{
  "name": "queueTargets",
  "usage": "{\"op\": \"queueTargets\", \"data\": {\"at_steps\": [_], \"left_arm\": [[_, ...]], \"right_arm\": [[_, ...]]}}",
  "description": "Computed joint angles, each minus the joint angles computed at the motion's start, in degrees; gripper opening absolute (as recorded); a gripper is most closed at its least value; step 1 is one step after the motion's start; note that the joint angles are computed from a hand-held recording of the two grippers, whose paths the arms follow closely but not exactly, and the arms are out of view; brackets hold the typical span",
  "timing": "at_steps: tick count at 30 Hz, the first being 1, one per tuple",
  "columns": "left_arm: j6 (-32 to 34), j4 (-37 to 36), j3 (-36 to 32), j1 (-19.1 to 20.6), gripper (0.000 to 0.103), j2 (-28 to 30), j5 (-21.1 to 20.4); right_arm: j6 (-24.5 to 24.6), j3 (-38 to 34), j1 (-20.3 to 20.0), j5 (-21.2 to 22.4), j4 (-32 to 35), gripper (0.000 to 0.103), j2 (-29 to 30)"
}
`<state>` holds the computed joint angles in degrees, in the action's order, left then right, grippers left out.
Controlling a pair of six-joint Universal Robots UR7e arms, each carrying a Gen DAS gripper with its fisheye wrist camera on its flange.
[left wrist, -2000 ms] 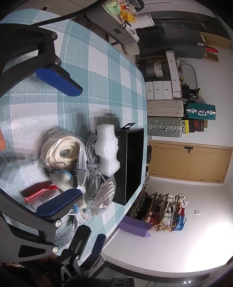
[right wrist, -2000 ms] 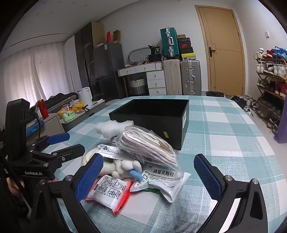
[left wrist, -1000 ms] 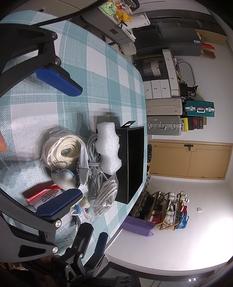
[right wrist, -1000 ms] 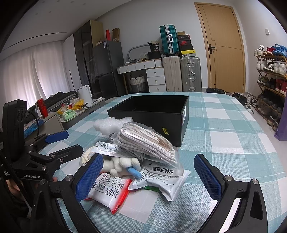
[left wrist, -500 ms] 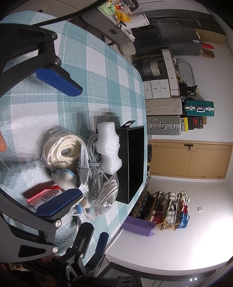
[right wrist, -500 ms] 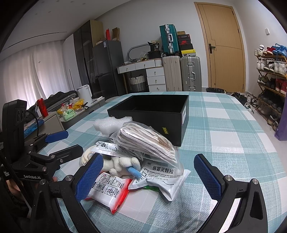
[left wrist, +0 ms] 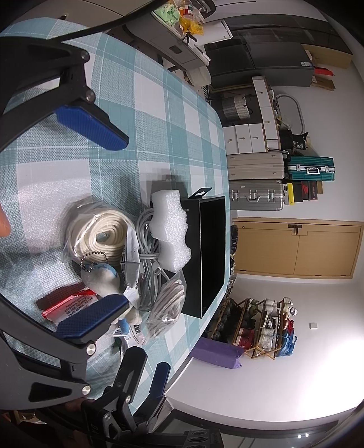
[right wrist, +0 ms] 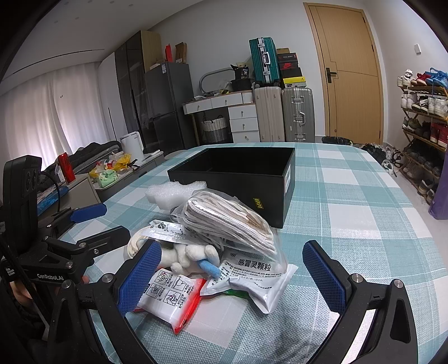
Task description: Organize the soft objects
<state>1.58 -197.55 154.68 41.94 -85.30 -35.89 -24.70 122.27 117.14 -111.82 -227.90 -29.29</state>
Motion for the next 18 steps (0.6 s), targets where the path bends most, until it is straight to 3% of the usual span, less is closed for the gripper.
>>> {"op": "queueTargets", "data": {"at_steps": [18], "left_arm": [[0.00, 0.09, -0.01, -0.02, 0.103, 0.03, 0.03]], "right_arm": [[0.10, -0.07, -0.24, -0.11, 0.38, 0.103, 0.08]]}}
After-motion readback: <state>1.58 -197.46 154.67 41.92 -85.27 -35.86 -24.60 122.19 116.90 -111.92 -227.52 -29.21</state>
